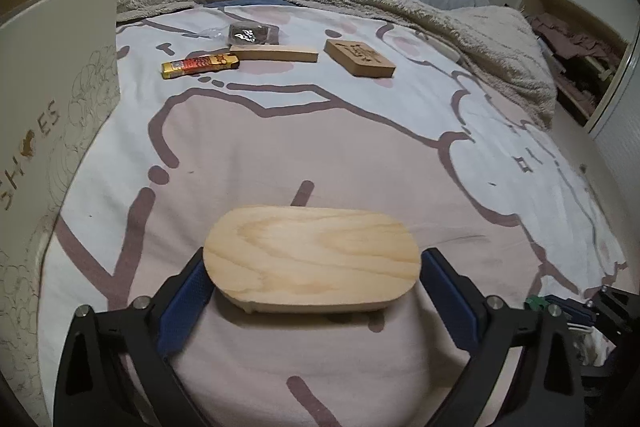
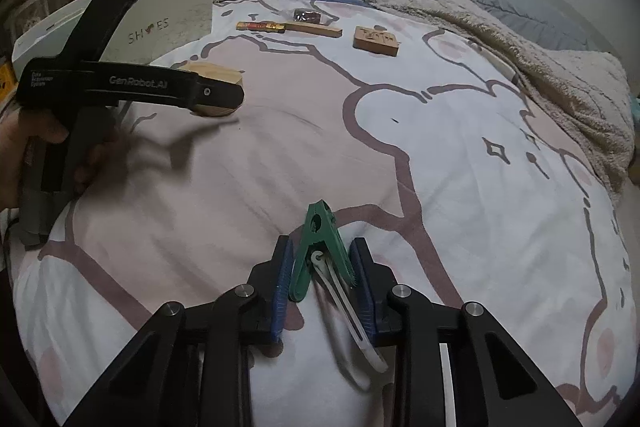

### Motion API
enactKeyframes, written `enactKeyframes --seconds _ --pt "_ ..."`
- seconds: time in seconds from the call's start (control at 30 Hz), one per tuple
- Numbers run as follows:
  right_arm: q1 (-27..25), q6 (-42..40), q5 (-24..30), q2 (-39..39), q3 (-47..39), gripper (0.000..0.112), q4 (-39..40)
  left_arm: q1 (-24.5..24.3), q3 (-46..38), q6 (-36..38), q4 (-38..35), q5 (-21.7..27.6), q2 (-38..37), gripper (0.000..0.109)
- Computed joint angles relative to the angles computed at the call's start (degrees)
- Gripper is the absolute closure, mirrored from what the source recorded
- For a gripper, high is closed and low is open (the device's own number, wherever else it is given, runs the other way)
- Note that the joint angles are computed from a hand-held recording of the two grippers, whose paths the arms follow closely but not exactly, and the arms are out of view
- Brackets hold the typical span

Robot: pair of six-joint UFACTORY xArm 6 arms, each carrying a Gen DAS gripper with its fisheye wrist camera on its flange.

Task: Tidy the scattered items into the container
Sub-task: 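Close the right gripper on the green clothespin and lift it while the left holds the block, then carry the oval block and green clothespin with both grippers to the white box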

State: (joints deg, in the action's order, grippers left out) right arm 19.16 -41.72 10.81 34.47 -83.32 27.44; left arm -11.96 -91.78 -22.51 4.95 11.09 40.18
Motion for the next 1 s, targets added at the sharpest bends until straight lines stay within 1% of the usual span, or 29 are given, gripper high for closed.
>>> enactKeyframes --seconds 0.03,0.1,0.17,0.23,0.3,0.43,0.5,0.57,0.67,0.9,1.0 --pt "0.11 -0.88 -0.44 -0.15 0.27 0.082 1.24 0.15 -0.10 -1.71 1.80 0.22 0.02 0.013" --pt "0.31 -3.38 -0.96 -0.40 0.59 0.083 4.34 0.16 0.10 -0.65 0.63 0.15 -0.12 0.013" --pt "0.35 -4.64 -0.79 -0.43 0.49 0.083 5.87 0.22 0.12 -1.15 1.49 0.25 -0.21 0.013" --pt "0.28 -5.17 -0.33 -0.34 0.13 0.083 6.67 0.25 0.23 -0.41 0.84 0.28 -0.36 0.013" --pt "0.16 -5.61 0.27 -0.33 -0.21 0.083 7.39 0.20 0.39 1.80 -1.60 0.65 -0.69 0.014" --pt "-0.27 -4.54 2.33 -0.59 -0.81 0.083 7.07 -0.09 -0.78 8.36 -9.11 3.49 -0.92 0.014" --pt "-0.54 -3.98 3.34 -0.56 -1.31 0.083 7.03 -0.17 -0.93 10.39 -11.90 4.49 -1.25 0.014" --pt "-0.74 -2.66 3.73 -0.45 -1.63 0.083 6.31 -0.17 -0.33 10.50 -12.47 4.72 -1.80 0.014" --pt "-0.98 -1.42 4.56 -0.55 -1.96 0.083 6.16 -0.23 1.76 9.65 -10.55 4.19 -3.44 0.014" --pt "-1.53 0.71 6.89 -1.31 -3.49 0.083 7.46 -0.60 5.77 13.30 -11.85 3.08 -8.33 0.014" --pt "-1.72 2.47 7.71 -1.56 -4.59 0.083 7.73 -0.86 7.45 16.29 -14.53 2.49 -10.99 0.014"
